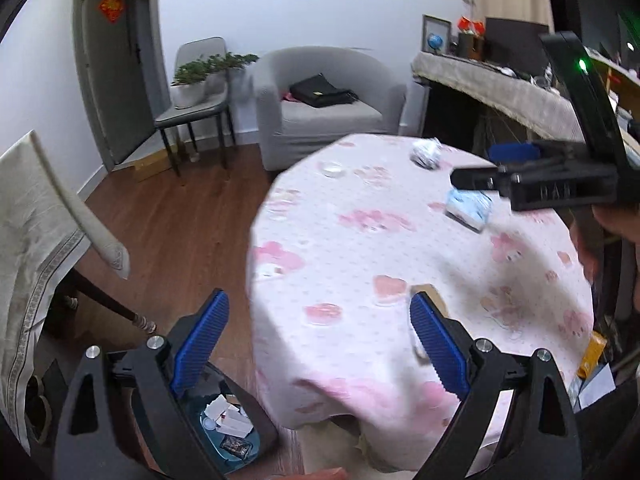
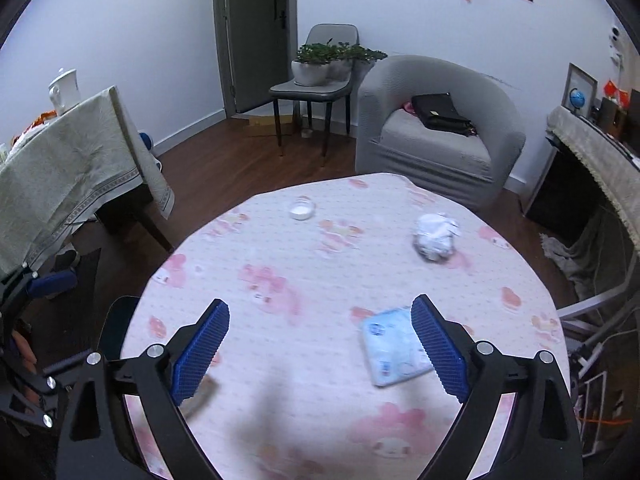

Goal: Collect trash
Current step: 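Move both open tools from the bin back over the table, then grasp the second brown cardboard roll with the left tool while the right tool grasps the blue wipes pack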

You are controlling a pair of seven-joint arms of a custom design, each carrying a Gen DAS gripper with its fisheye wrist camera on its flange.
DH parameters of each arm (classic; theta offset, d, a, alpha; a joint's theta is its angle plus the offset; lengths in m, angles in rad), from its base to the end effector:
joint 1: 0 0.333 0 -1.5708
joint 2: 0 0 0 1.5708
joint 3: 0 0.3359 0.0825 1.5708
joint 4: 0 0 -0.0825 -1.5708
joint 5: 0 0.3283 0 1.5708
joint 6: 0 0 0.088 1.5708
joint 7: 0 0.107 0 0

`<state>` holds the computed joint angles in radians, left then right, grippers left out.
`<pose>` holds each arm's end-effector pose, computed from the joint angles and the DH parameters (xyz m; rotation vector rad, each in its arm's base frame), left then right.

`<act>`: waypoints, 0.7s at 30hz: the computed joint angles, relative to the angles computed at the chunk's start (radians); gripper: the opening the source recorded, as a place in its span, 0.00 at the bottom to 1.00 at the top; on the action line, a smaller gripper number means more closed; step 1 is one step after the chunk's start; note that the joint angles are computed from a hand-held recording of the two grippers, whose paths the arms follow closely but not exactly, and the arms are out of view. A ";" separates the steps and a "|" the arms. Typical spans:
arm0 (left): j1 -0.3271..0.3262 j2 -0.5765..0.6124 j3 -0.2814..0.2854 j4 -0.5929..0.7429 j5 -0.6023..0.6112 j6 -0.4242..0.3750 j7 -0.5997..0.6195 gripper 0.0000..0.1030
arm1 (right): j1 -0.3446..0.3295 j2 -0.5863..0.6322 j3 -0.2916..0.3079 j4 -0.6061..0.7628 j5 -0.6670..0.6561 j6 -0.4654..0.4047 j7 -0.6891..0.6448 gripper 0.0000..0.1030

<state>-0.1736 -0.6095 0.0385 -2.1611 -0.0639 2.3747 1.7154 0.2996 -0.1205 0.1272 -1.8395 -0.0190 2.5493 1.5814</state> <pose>0.3382 -0.0401 0.7360 -1.5255 1.9646 -0.8424 0.4685 0.2190 0.7017 -2.0150 1.2883 -0.5986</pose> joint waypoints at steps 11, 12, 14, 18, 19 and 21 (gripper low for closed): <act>-0.051 0.053 -0.073 0.004 -0.017 -0.017 -0.037 0.81 | -0.035 -0.046 -0.057 -0.088 0.147 0.032 -0.149 0.91; -0.051 0.057 -0.083 -0.001 -0.008 -0.008 -0.042 0.79 | -0.037 -0.045 -0.059 -0.088 0.159 0.030 -0.164 0.91; -0.045 0.068 -0.099 -0.001 0.014 -0.005 -0.060 0.78 | -0.039 -0.047 -0.066 -0.096 0.187 0.027 -0.214 0.91; -0.039 0.091 -0.126 0.005 0.050 -0.009 -0.110 0.73 | -0.043 -0.048 -0.076 -0.109 0.235 0.026 -0.301 0.91; -0.041 0.095 -0.126 0.008 0.052 -0.012 -0.116 0.71 | -0.049 -0.041 -0.077 -0.104 0.236 0.016 -0.308 0.91; -0.034 0.107 -0.137 0.009 0.076 -0.015 -0.133 0.63 | -0.055 -0.031 -0.080 -0.096 0.250 0.003 -0.328 0.91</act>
